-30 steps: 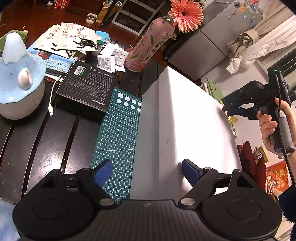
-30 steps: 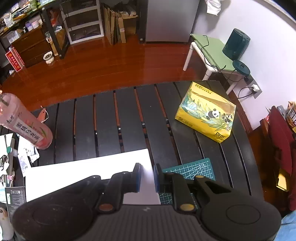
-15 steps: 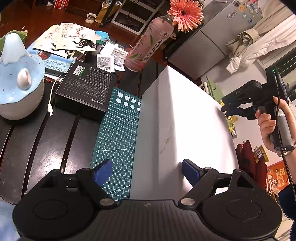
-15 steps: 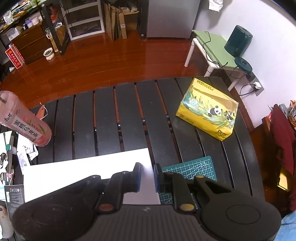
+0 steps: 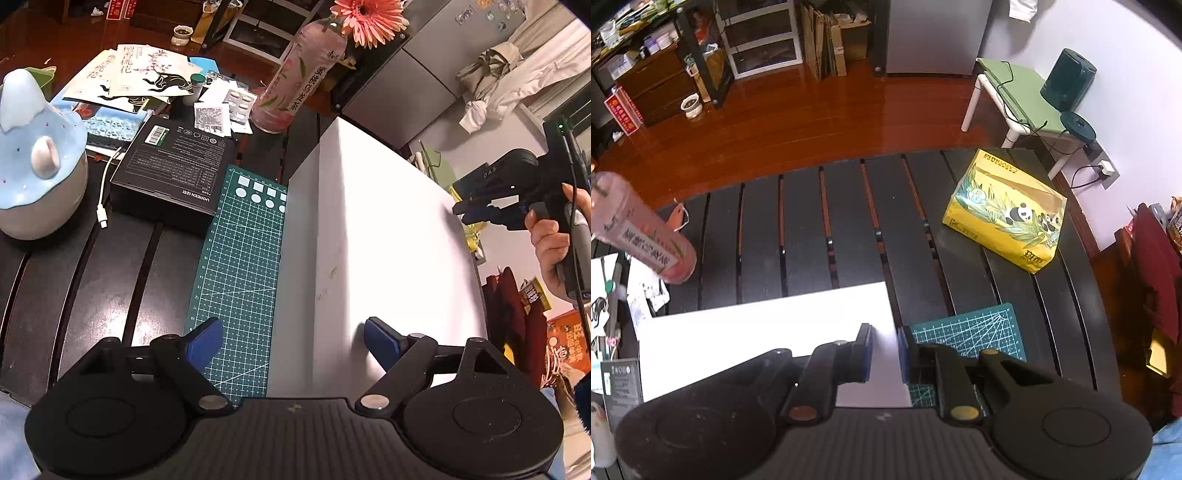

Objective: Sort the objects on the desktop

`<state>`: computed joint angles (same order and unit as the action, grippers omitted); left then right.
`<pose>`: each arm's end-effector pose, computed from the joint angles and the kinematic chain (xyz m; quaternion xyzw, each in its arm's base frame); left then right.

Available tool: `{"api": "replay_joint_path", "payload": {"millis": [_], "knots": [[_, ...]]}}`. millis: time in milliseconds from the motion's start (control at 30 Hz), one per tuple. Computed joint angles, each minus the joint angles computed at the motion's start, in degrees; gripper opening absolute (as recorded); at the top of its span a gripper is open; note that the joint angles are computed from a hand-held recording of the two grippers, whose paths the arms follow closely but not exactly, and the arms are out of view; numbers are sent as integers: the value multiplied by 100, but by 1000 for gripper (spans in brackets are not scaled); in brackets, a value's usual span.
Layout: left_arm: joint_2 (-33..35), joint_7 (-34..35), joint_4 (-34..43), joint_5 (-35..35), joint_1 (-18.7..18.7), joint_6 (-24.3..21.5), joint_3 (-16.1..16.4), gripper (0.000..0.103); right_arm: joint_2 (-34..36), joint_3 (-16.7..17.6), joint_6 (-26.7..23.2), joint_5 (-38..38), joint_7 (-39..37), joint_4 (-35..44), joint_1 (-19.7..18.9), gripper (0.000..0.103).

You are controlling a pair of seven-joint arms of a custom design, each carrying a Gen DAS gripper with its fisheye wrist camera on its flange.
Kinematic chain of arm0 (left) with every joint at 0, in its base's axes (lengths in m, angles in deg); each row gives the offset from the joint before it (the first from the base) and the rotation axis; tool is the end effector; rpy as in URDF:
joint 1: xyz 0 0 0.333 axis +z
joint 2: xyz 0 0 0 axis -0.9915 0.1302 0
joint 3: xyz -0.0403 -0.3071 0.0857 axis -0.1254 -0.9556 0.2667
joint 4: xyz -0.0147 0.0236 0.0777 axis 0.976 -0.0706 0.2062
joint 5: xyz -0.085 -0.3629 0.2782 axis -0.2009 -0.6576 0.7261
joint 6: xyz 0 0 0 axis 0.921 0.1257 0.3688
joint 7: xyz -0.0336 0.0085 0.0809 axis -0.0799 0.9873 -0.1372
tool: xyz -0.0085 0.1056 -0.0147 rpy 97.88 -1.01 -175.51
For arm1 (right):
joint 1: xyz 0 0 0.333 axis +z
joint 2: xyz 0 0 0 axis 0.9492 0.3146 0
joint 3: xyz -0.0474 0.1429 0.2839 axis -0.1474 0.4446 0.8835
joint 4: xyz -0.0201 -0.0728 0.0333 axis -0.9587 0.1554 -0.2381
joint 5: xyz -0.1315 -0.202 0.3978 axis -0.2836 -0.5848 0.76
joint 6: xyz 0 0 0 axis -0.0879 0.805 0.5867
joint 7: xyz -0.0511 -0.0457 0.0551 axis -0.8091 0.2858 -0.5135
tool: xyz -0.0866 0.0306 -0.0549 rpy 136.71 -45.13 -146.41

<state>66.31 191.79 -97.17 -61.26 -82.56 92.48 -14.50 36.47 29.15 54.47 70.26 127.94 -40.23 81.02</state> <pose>0.5834 -0.0316 0.4189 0.6257 -0.7081 0.3239 0.0464 0.6905 0.0871 0.4629 -0.4843 0.8585 -0.1516 0.0740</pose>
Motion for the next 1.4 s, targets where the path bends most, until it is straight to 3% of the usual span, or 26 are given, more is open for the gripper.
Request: {"api": "replay_joint_path", "payload": {"millis": [933,1400], "knots": [[-102,101,-107,48,-67,-9,-13,84,-1604,248,598,698,-327,-1921,-84,19],[-97,158,-107,18,-90,-67,-9,85,-2381,403,316,1083,-674,-2620,15,25]]}}
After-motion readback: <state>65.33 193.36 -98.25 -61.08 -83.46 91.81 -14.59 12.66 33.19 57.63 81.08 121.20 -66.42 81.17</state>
